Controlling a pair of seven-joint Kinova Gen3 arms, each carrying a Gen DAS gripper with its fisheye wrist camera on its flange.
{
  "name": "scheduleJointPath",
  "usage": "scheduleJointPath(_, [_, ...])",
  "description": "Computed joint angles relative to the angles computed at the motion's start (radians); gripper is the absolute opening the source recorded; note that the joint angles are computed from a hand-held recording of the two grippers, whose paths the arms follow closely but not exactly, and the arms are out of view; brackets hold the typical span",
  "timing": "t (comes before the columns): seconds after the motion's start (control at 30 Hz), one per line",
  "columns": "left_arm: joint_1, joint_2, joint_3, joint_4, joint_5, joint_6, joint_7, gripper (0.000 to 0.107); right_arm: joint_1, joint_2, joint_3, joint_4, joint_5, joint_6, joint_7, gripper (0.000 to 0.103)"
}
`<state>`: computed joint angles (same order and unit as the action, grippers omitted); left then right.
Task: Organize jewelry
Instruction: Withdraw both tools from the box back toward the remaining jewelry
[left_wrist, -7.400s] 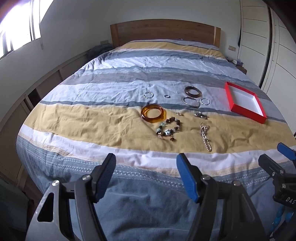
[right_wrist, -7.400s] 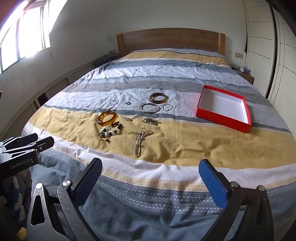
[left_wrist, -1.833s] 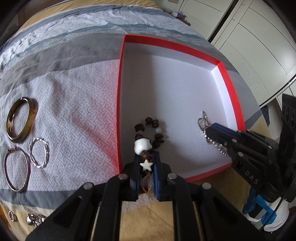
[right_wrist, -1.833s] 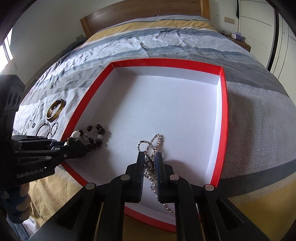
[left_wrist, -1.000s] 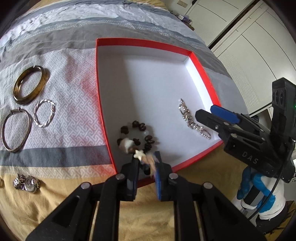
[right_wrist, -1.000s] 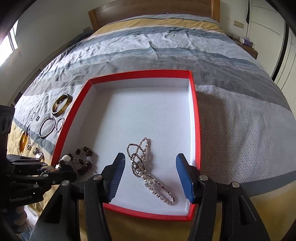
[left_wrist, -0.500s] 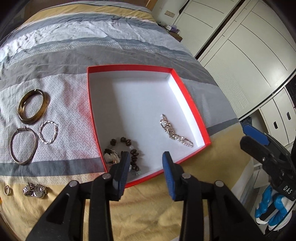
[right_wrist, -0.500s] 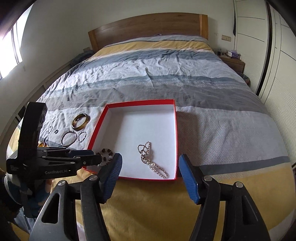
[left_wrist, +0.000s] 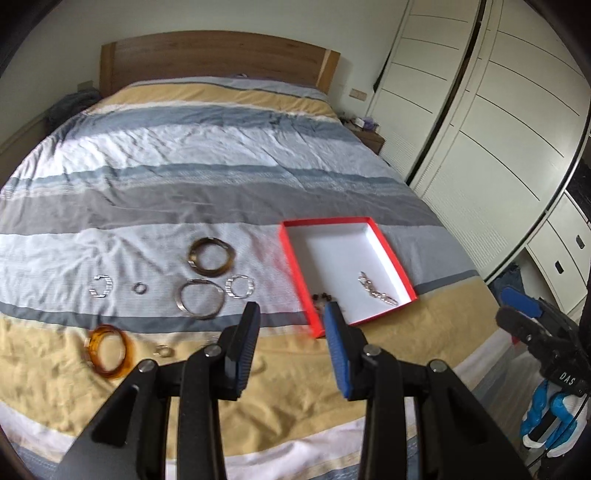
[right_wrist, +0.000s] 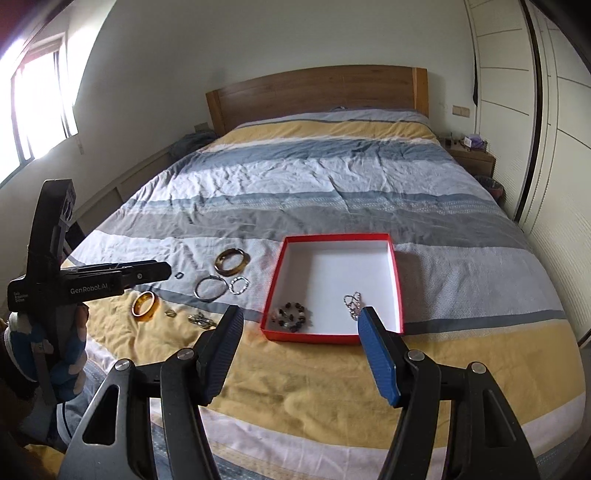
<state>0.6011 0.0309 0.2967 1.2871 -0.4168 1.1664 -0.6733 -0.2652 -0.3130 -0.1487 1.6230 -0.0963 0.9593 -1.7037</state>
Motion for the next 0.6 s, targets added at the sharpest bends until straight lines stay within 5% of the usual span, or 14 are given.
scheduleJointPath(0.3, [-0.100, -0.289, 0.083, 0.048, -0.125, 0.264, 0.022, 0.034, 0.043, -0.086, -0.200, -0.104, 0.119, 0.060, -0.206, 0.068])
scheduleJointPath(0.4, [-0.146, -0.373, 0.102, 0.048, -0.128, 0.321, 0.012, 0.034, 0.089, -0.124, -0.296, -0.143, 0.191, 0.077, -0.277, 0.078])
scheduleJointPath(0.47, [-0.173, -0.415, 0.108, 0.044, -0.120, 0.352, -0.004, 0.034, 0.102, -0.149, -0.327, -0.162, 0.203, 0.080, -0.299, 0.086])
scheduleJointPath(0.6, [-0.223, -0.472, 0.112, 0.034, -0.095, 0.403, -0.047, 0.034, 0.107, -0.176, -0.349, -0.190, 0.182, 0.082, -0.308, 0.086])
